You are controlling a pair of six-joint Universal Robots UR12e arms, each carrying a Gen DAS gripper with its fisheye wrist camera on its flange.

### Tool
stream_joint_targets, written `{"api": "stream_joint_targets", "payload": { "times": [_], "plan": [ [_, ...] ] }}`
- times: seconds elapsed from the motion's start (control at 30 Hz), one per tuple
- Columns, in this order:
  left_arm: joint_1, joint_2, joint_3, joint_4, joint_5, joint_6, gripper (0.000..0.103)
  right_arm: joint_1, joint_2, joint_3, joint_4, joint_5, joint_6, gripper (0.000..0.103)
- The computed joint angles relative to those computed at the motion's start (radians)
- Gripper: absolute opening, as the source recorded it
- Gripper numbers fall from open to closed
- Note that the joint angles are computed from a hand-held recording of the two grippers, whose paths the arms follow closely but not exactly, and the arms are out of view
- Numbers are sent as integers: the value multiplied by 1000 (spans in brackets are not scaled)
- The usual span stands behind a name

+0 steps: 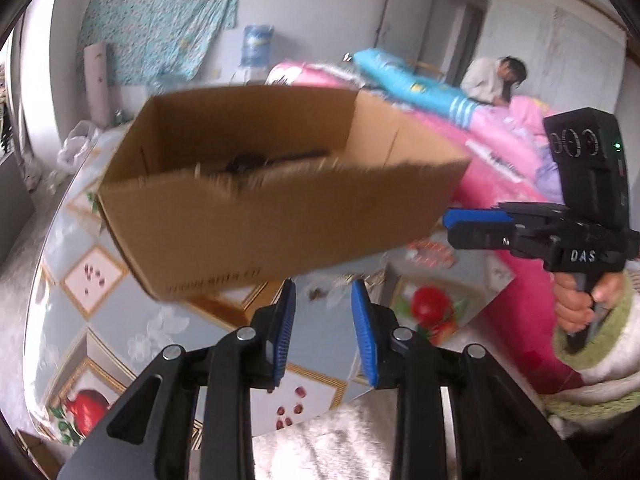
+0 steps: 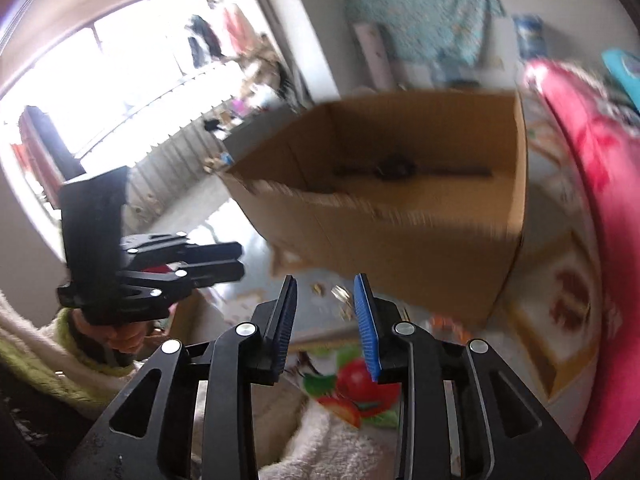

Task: Organize jewelry
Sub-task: 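Withdraw the open left gripper from the box back over the table, then move the right gripper down to a small gold ring beside the box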

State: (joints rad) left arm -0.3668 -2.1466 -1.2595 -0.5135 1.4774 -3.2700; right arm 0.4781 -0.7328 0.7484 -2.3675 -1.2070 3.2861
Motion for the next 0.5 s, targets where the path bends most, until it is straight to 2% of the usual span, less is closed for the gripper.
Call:
{"api": "stream_joint_targets", "payload": {
  "times": [0.1,0.27,0.5],
  "plan": [
    [-4,-16,13,-39,25,-12,28,11,9,-3,41,-50,18,30],
    [-8,-30,27,-86,54,-18,28,21,14,1,54,-87,38,34],
    [-6,-42,39,-115,60,-52,28,20,13,16,43,-82,54,34]
  ]
}}
